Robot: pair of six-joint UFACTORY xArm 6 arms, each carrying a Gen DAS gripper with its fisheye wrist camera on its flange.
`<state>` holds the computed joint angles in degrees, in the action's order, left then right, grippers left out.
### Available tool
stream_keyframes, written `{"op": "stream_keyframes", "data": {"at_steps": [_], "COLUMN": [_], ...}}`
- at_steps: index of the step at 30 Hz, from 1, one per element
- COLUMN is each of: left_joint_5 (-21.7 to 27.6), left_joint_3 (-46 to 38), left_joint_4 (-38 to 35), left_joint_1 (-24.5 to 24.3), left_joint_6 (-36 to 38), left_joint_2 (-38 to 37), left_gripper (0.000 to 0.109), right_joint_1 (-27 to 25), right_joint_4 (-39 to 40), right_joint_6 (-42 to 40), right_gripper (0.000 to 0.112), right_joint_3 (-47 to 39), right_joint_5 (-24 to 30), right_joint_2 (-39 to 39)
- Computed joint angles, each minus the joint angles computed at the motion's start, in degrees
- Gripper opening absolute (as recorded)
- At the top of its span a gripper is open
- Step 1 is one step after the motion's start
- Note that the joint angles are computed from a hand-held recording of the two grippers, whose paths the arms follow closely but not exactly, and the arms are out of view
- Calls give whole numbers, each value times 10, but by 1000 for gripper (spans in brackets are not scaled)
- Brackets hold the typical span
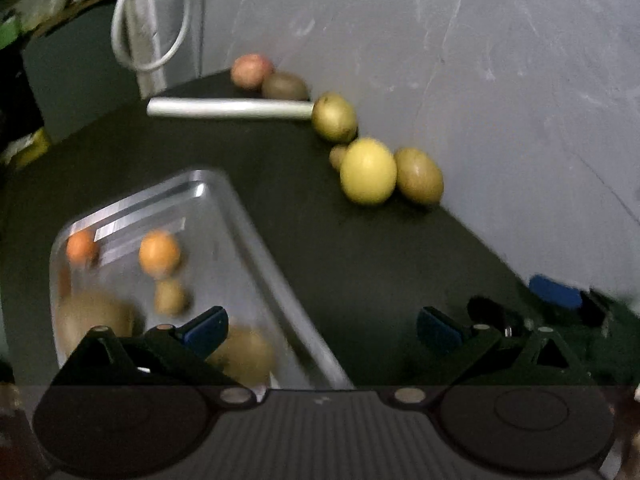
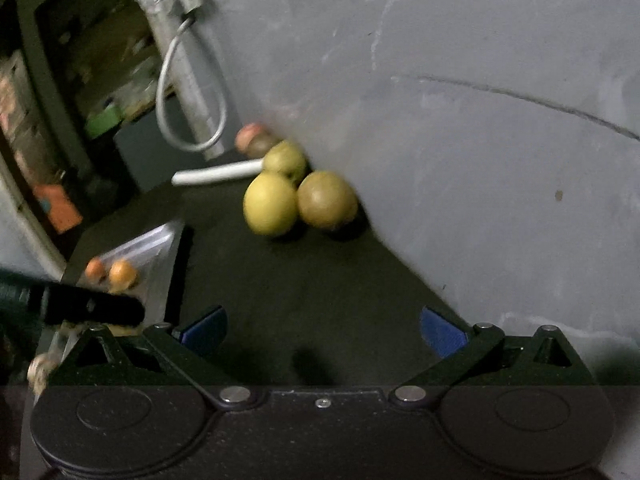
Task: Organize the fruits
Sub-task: 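Lift both tools from the tray and move toward the fruit row, then grasp the yellow pomelo with the left tool while the right grasps a speckled pear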
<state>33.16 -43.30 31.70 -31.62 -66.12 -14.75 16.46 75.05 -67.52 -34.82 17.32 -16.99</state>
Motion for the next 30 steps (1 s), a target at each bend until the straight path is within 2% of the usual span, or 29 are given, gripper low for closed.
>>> {"op": "stream_keyframes", "data": {"at_steps": [4,9,13,16,20,24,30], "left_joint_5": [-40,-91,-128,-137,-145,-156,-173], "left_joint_3": [-46,-105,-141,-165,-186,-194,-203], "left_joint_4": [-34,-136,-233,-283,-309,-314,-362], "left_joint_1": [46,82,92,92,94,96,99], "left_joint_6": [52,119,202,255,283,294,328], "left_joint_2": [50,122,177,214,248,267,282], "left_gripper": [102,102,102,102,100,92,83], "right_joint_1": [38,71,88,94,99,101,107], "right_joint_4": [94,201,337,420,486,510,532], "right_joint_6": [-44,-77,-185,-254,-311,-339,-355], "right_gripper": [102,101,96,92,88,84,77], "right_joint_3": [-35,-97,-151,-192,-227,-244,-270], "right_joint_5": [-61,-120,-156,-179,-200,-204,-217], "right_joint_2": [42,102,142,177,207,224,249]}}
